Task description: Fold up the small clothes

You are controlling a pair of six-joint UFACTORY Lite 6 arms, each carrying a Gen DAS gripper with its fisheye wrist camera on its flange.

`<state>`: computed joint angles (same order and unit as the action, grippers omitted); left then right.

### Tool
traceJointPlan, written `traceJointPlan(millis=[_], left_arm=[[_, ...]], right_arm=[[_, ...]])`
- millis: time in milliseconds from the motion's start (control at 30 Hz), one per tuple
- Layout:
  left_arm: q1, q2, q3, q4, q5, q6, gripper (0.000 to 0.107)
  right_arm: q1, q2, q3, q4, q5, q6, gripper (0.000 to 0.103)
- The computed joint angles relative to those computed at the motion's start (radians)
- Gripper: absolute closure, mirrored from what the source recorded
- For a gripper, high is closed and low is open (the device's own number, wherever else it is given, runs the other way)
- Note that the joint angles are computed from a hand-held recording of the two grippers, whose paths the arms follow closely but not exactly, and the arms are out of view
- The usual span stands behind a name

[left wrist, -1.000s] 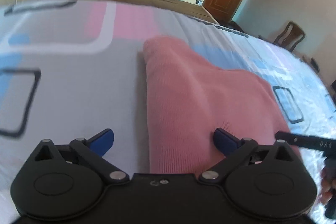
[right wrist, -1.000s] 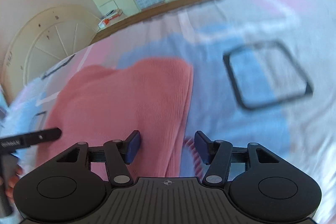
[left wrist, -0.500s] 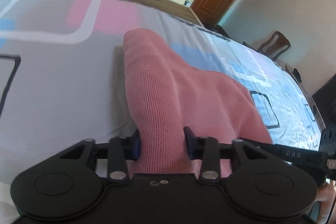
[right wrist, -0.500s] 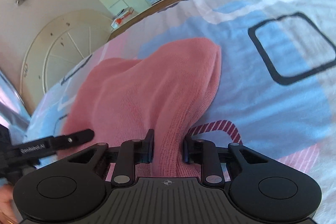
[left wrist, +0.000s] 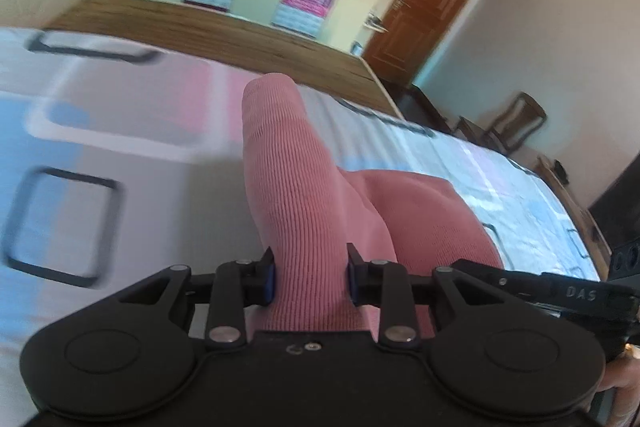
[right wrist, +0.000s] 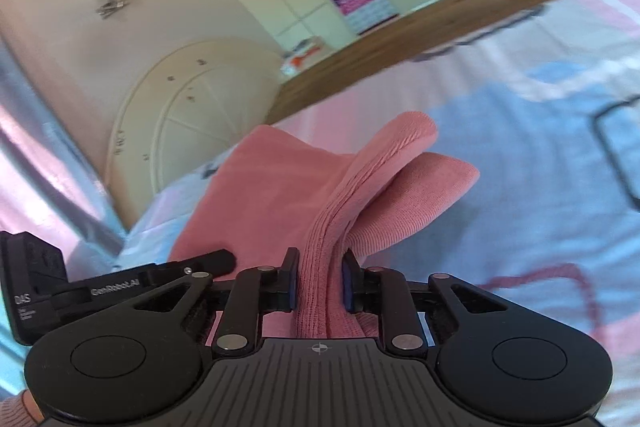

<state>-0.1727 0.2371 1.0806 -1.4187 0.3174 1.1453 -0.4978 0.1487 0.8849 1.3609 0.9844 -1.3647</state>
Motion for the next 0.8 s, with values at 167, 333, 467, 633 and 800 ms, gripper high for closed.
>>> traceJointPlan(millis=[167, 333, 467, 633, 800], left_arm=[[0.259, -0.102, -0.067, 0.128, 0.119, 0.008, 0.078], [0.569, -0.013, 0.045, 0.215, 0.306, 0.122, 0.078], [0.747, 0.186, 0.274, 0.278, 0.436, 0.167, 0.078], [0.839, 0.484, 0.600, 0.361, 0.510, 0.190, 0.077], [0.890, 0.624, 0.695, 0.389, 0.515, 0.225, 0.057]], right_arm=[[0.288, -0.016, 0.008, 0.158, -0.114, 0.026, 0.083], [0.613, 0.084, 0.129, 0.384, -0.288, 0.017, 0.085], [0.849, 0.252, 0.316, 0.587, -0.451, -0.026, 0.086], [1.055, 0.552, 0.663, 0.727, -0.677, -0.047, 0.086], [1.125, 0.653, 0.762, 1.055, -0.941, -0.365, 0.086]])
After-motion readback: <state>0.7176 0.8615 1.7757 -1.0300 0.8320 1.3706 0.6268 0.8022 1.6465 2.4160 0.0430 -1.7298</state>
